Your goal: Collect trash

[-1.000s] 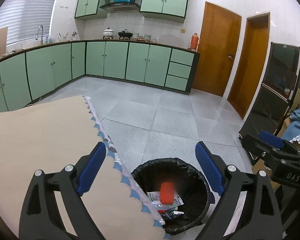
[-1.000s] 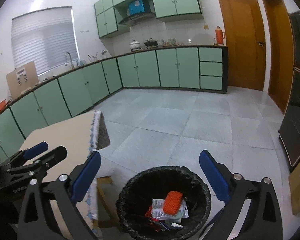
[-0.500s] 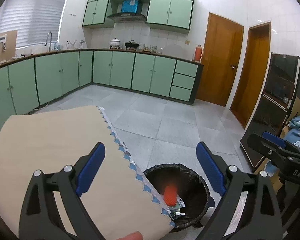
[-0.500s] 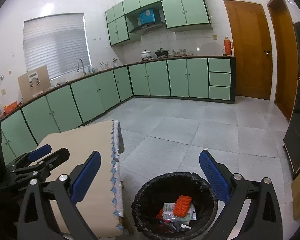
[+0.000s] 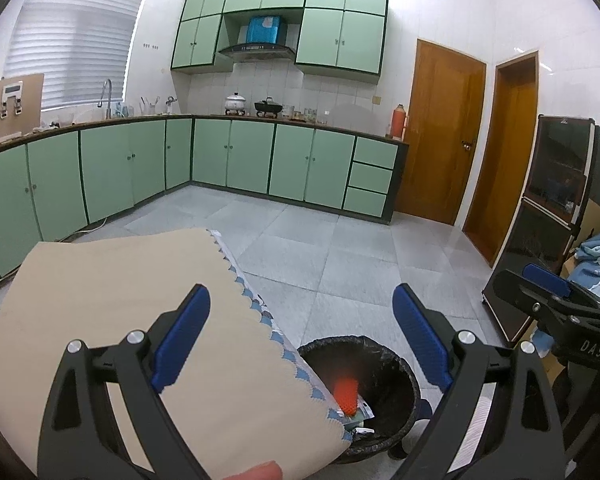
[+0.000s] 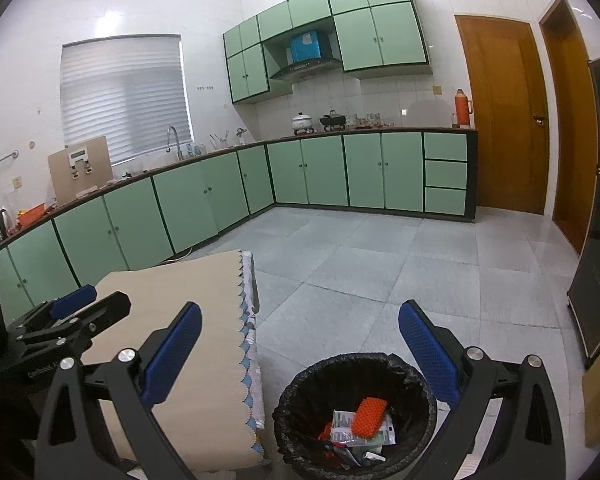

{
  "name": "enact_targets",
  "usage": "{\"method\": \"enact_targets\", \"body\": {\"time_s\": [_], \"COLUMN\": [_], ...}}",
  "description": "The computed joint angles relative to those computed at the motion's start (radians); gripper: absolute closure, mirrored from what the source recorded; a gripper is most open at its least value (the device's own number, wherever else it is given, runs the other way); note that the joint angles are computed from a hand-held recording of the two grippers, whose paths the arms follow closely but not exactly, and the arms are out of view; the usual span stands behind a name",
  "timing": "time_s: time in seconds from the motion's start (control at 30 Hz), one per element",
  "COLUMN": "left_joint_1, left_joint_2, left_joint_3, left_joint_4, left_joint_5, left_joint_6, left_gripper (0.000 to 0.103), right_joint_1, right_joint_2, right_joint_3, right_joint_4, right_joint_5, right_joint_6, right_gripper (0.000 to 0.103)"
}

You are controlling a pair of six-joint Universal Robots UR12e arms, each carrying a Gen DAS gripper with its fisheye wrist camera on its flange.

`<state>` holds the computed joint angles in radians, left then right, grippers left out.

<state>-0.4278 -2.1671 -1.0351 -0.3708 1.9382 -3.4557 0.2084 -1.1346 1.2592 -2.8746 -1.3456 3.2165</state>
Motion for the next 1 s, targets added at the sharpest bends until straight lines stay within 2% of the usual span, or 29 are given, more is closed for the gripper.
{"method": "enact_targets", "body": {"time_s": [0.3, 1.0], "left_joint_1": [-0.003, -0.006], "left_joint_2": [0.023, 0.026], "left_joint_3": [-0.042, -0.049], "left_joint_4": [0.04, 0.044], "left_joint_5": [0.021, 0.041], "left_joint_6": [0.008, 0.012], "left_gripper": [0.013, 0.013], "right_joint_1": [0.011, 0.015], "right_joint_2": [-0.013, -0.008], "right_joint_3": [0.015, 0.002], "right_joint_4": [-0.027, -0.02], "right_joint_5": [-0.004, 0.0], "right_joint_6": [-0.039, -0.052], "right_gripper": [0.006, 0.006]}}
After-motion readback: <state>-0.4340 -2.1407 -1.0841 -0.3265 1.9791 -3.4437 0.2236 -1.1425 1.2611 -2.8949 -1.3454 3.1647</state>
